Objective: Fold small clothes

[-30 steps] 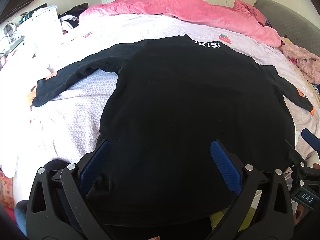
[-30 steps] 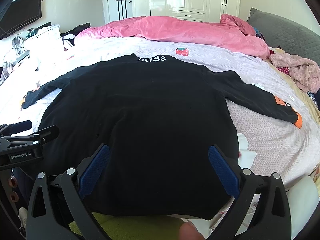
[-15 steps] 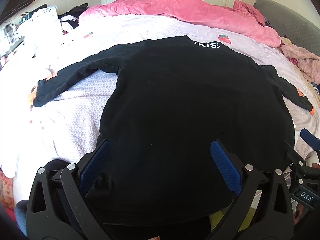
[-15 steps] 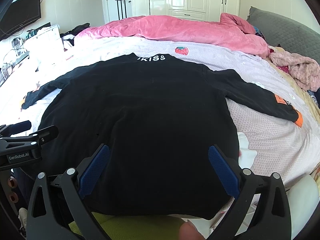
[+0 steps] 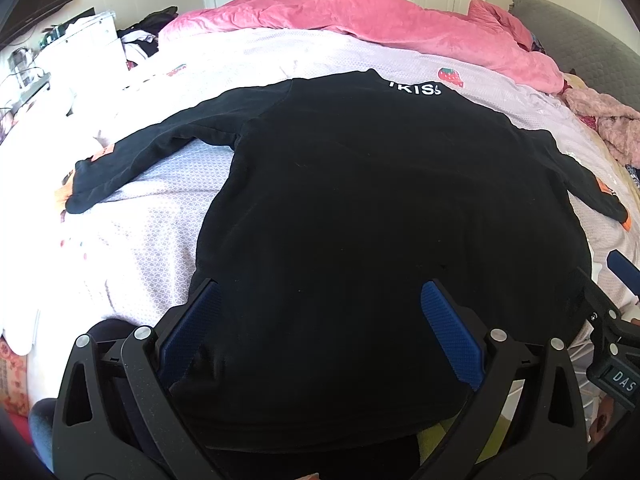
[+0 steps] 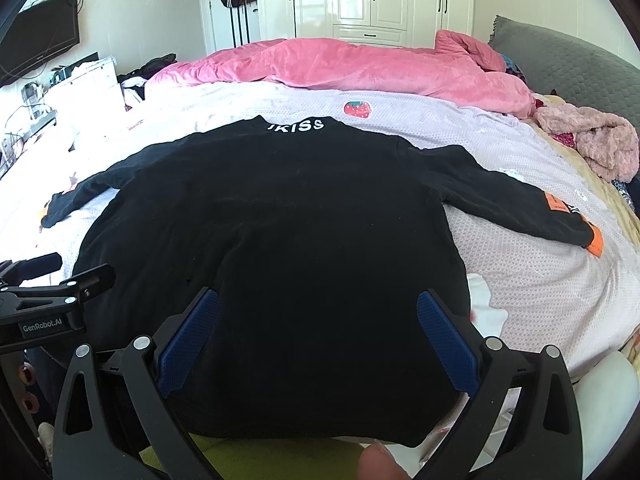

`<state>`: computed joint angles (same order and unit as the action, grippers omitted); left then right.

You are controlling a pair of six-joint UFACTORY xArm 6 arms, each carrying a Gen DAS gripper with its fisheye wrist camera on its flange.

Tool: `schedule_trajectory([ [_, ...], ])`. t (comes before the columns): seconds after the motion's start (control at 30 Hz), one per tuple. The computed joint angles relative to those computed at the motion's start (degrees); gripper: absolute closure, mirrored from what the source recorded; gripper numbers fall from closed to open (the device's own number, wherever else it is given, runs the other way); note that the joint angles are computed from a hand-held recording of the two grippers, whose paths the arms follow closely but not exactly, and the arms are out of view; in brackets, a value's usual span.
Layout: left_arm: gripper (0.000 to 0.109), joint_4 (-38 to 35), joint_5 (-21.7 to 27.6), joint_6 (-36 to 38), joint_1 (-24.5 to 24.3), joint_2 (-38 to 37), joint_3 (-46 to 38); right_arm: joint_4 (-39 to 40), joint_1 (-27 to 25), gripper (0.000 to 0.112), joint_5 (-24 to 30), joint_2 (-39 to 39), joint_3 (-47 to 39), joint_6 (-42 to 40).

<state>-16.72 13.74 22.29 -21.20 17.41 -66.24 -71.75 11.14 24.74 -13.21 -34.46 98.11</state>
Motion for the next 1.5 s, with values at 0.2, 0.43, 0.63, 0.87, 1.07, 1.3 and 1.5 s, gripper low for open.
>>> schedule_trajectory([
  [0.2, 0.015, 2.28, 0.27, -2.51, -0.31, 0.74, -0.93, -0.44, -0.83, 0.013, -0.10, 0.31, -0.58, 0.25],
  [0.43, 0.015, 4.77, 1.41, -5.02, -1.03, 2.06, -3.66, -0.78, -2.24, 0.013, -0.55, 0.58, -1.58, 0.48],
  [0.63, 0.015, 6.68, 2.67, -7.21, -1.62, 3.97, -7.49, -2.22, -3.55, 0.013, -0.97, 0.93, -2.15, 1.29],
  [0.87, 0.015, 8.73, 5.43, -9.81, -2.38, 7.31, -13.50, -4.02, -7.11, 0.013, -1.48, 0.17, -1.80, 2.84],
  [1.07, 0.015, 11.18, 7.92, -12.47, -3.15, 10.65, -18.95, -5.42, -11.95, 0.013, -1.47, -0.33, -1.40, 3.95],
  [1.3, 0.015, 11.42, 11.97, -13.48, -3.90, 15.55, -26.91, -6.13, -17.57, 0.013, -2.33, 0.26, -1.86, 4.67],
  [1.5, 0.015, 12.76, 14.89, -15.35, -4.27, 20.21, -34.31, -6.62, -22.20, 0.013, -2.97, 0.63, -2.31, 4.81],
])
